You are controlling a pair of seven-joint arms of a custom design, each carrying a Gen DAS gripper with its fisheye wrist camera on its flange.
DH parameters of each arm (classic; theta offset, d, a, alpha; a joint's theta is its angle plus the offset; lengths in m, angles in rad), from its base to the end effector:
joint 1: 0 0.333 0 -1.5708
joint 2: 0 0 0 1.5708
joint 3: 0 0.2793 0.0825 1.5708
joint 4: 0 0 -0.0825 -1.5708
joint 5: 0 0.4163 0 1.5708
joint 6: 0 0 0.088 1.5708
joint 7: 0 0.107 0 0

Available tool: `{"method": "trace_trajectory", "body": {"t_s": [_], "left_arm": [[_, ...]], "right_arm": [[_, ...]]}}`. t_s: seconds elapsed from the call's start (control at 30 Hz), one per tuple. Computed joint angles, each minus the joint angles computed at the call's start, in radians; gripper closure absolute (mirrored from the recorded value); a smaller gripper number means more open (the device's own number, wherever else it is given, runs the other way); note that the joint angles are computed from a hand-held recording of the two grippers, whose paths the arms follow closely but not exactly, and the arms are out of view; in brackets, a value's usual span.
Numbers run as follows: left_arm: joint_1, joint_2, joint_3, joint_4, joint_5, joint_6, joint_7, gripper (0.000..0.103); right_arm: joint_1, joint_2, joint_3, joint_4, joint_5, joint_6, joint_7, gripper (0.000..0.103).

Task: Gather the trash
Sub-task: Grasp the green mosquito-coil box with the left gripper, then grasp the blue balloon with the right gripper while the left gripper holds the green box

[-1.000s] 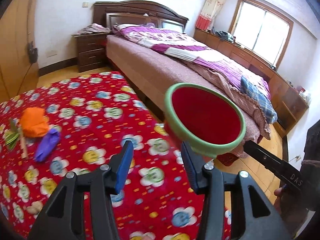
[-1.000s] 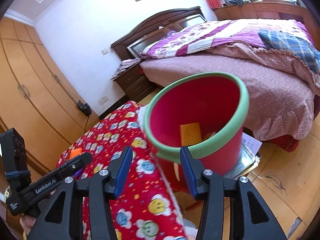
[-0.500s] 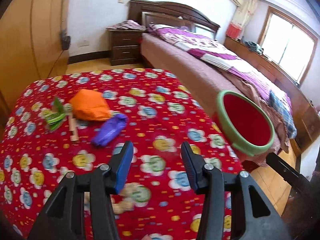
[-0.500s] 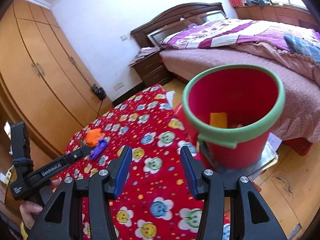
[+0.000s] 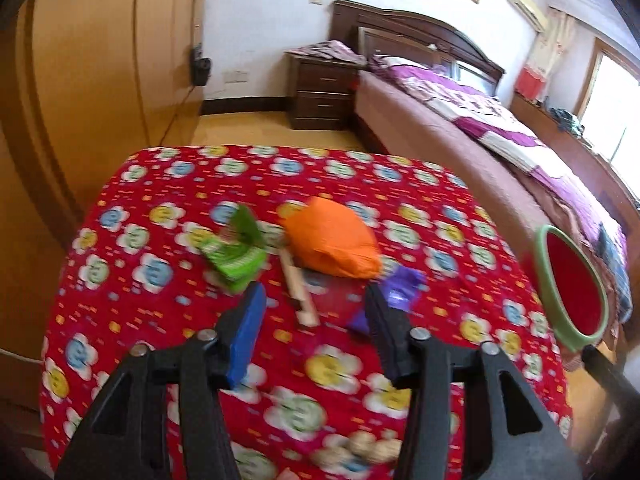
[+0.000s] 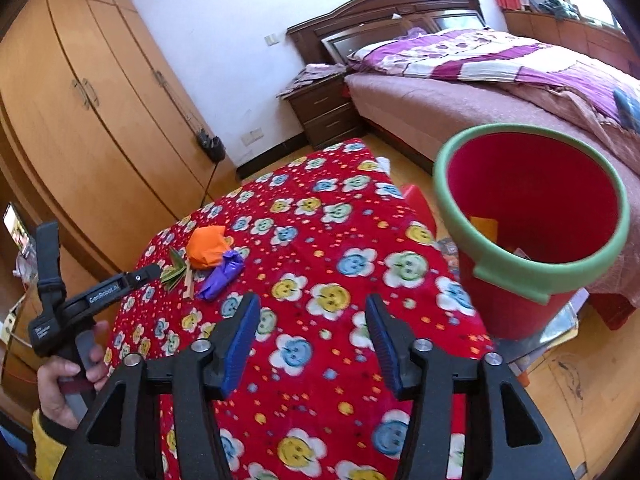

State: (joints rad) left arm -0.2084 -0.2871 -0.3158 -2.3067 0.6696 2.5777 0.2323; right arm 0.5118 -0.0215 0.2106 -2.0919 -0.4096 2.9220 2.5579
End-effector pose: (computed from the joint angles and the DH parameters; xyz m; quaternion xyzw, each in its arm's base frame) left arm 0.4620 -0.2850 0.4617 -0.7525 0.5420 -0.2812 0.2468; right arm 0.4464 0.4274 0.4778 -0.6714 0.6088 -0.0960 0.4115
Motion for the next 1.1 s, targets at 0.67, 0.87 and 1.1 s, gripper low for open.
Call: {"method": "trace_trajectory", "body": {"t_s": [0.67, 0.87, 1.1], "left_arm": [[0.071, 0.150, 0.074, 0.056, -0.011, 0.023, 0.182, 0.018], [0.059, 0.217, 0.096, 0.102, -0.033, 0.014, 0.200, 0.018], [0.053, 0.240, 0.107, 0.120, 0.002, 0.019, 0.141, 0.025]], "right_arm": [[0.177, 0.306, -0.106, 0.386, 0.111, -0.154, -0.142, 0.036], [0.190, 0.333, -0.120, 0.415, 0.141, -0.171, -0.170, 0.036], [0.192, 0.358, -0.122, 0.439, 0.177, -0.179, -0.201, 0.036]]}}
